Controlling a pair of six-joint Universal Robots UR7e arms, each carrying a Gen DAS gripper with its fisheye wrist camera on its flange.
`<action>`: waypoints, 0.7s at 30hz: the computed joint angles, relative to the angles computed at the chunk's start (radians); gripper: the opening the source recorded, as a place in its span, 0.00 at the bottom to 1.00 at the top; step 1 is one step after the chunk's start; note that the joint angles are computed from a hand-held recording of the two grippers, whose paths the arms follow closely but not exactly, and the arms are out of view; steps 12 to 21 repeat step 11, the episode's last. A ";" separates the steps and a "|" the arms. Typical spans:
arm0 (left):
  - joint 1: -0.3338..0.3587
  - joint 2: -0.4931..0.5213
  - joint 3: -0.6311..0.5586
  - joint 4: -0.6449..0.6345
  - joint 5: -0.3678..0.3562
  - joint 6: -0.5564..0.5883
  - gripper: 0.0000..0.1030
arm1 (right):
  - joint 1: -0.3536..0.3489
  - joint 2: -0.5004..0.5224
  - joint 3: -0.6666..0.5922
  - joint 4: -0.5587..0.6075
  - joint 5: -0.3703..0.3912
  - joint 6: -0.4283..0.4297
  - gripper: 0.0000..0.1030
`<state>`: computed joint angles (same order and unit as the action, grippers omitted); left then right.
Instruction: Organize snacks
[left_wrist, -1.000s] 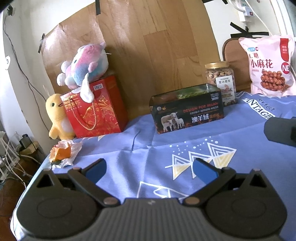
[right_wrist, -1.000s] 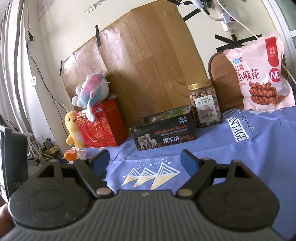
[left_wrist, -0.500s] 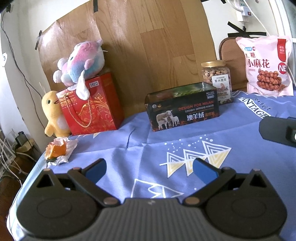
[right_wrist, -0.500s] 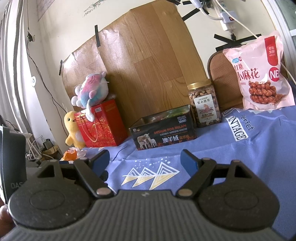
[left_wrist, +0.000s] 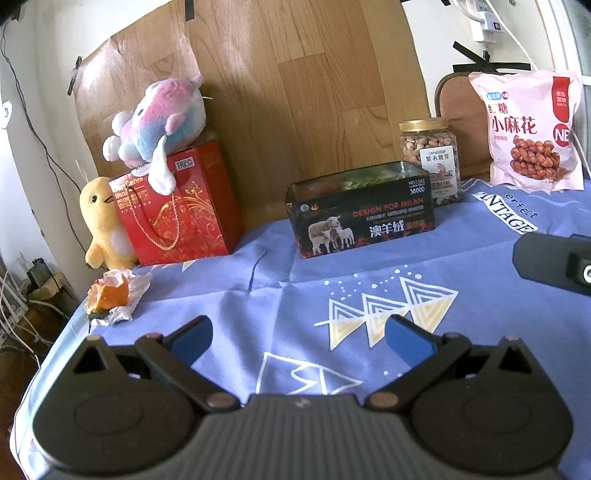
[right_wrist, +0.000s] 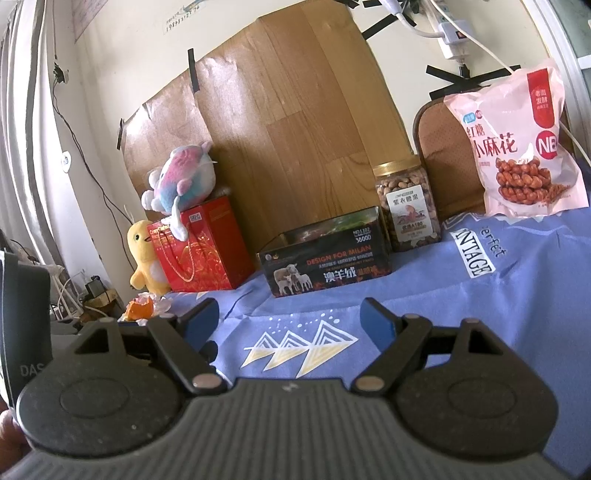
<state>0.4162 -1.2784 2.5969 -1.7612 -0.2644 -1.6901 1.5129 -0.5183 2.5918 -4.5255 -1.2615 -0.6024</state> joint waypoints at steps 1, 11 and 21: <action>-0.001 0.000 0.002 -0.008 -0.001 0.006 1.00 | 0.001 0.001 0.000 -0.001 0.000 0.000 0.83; -0.020 -0.011 0.047 -0.148 0.017 0.100 1.00 | -0.003 0.020 -0.003 -0.019 -0.004 0.002 0.83; -0.020 -0.011 0.047 -0.148 0.017 0.100 1.00 | -0.003 0.020 -0.003 -0.019 -0.004 0.002 0.83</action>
